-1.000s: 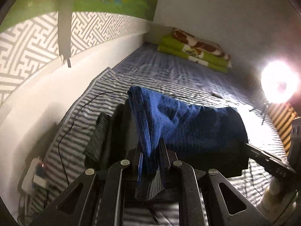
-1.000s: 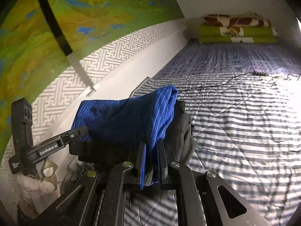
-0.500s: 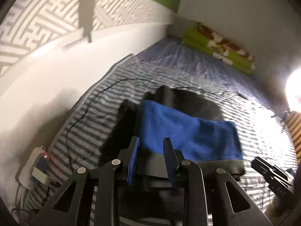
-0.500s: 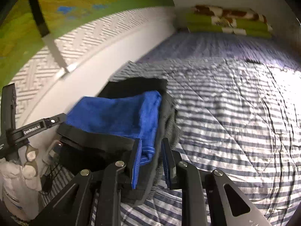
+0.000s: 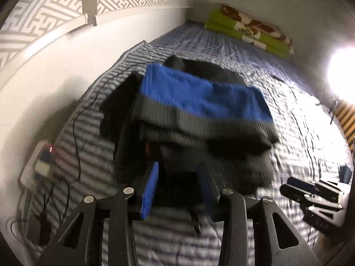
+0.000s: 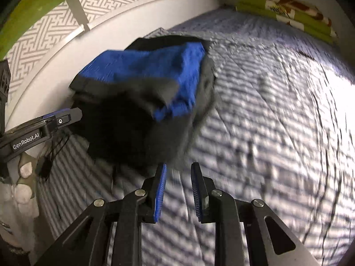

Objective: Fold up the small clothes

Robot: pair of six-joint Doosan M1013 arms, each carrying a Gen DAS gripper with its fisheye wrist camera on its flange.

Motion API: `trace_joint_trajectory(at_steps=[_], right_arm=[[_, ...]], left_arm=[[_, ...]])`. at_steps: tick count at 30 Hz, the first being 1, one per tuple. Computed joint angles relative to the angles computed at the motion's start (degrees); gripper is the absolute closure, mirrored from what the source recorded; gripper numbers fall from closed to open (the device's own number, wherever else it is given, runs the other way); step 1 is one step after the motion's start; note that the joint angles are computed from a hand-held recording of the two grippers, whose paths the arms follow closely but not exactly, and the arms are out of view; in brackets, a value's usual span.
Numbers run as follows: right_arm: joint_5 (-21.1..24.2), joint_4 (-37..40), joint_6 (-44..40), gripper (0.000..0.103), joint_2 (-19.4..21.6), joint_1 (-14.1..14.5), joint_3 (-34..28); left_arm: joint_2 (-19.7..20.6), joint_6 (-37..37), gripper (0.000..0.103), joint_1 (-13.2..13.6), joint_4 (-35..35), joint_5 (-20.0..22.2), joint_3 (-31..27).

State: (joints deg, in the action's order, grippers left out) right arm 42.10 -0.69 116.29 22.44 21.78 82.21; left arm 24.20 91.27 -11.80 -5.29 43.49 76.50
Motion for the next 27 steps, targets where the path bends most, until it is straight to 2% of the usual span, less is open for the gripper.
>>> trace_joint_trajectory(at_steps=[5,10,16,19,21,25,27], right_arm=[[-0.9,1.2,1.9,0.079,-5.9,0.6,8.3],[-2.5,-3.6,8.6,0.079,-13.0,2.7,16.0],[-2.8,-13.3,19.7,0.073,-21.2,6.2,22.3],[-1.6,-19.6,25.7,0.072,-24.6,8.6,24.5],[-1.1,-23.4,29.4,0.067,-26.6,10.3,25.7],[0.4,-30.7,37.9,0.064,-30.2,14.0,28.1],[1.9,-34.1,42.2,0.061,-31.6,16.1,29.0]], left_arm=[[-6.7,0.8,0.062,-2.0,0.2,-2.5,9.7],[-14.0,0.8,0.062,-4.7,-1.7,-6.0,17.4],[-22.4,-1.5,0.047,-9.3,-0.9,-8.7,24.2],[-26.3,-5.7,0.042,-12.0,3.9,-10.2,26.7],[-28.8,-8.9,0.033,-13.6,7.2,-11.3,28.6],[-33.3,-13.0,0.029,-16.0,8.5,-12.2,31.7],[-35.4,-18.2,0.025,-17.8,13.6,-12.6,33.4]])
